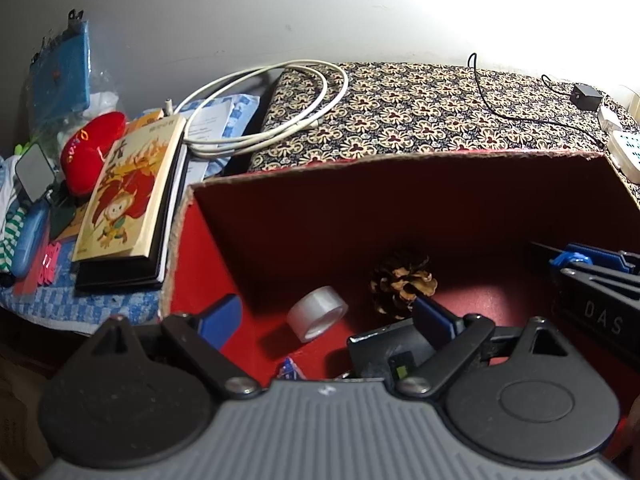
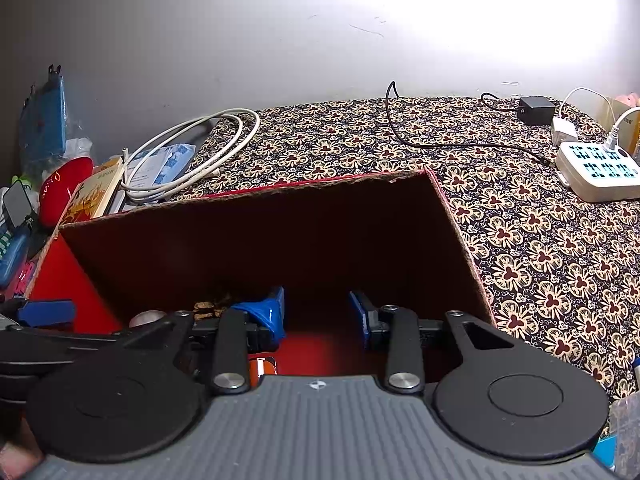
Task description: Organize rigid objects
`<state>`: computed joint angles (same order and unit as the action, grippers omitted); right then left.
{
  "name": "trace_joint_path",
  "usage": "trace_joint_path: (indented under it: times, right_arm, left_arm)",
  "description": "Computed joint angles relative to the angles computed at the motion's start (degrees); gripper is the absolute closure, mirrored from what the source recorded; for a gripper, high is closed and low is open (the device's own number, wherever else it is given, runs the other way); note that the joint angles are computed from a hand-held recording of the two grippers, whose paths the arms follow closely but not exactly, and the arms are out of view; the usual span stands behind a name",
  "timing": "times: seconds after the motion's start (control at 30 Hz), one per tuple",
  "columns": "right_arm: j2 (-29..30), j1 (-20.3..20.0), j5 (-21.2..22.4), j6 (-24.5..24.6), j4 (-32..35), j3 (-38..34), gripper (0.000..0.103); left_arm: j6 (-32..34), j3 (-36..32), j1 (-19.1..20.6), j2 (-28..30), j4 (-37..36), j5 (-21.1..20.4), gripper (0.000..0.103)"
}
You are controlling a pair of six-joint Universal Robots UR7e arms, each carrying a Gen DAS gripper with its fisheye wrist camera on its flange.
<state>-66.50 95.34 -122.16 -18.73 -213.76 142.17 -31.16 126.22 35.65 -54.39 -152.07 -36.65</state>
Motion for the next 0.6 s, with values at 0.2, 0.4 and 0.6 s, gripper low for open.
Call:
trace_joint_path:
  times: [0.2,0.4,0.6]
  right_arm:
    - [-0.1,-0.1,0.3,0.1,0.1,0.1,0.084]
    - [-0.2,-0.1,0.4,0.2,0.4,-0.1,0.084]
    - [-0.1,-0.1,0.3,0.3,0.3,0.0,0.084]
  left_arm:
    - [0.2,-0.1,0.1,0.1,0.1,-0.1,0.009]
    - [0.3,-0.2,0.1,0.2,0.2,-0.2,0.009]
    - [0.8,-0.1,0.1,0.1,-0.5,-0.5,0.009]
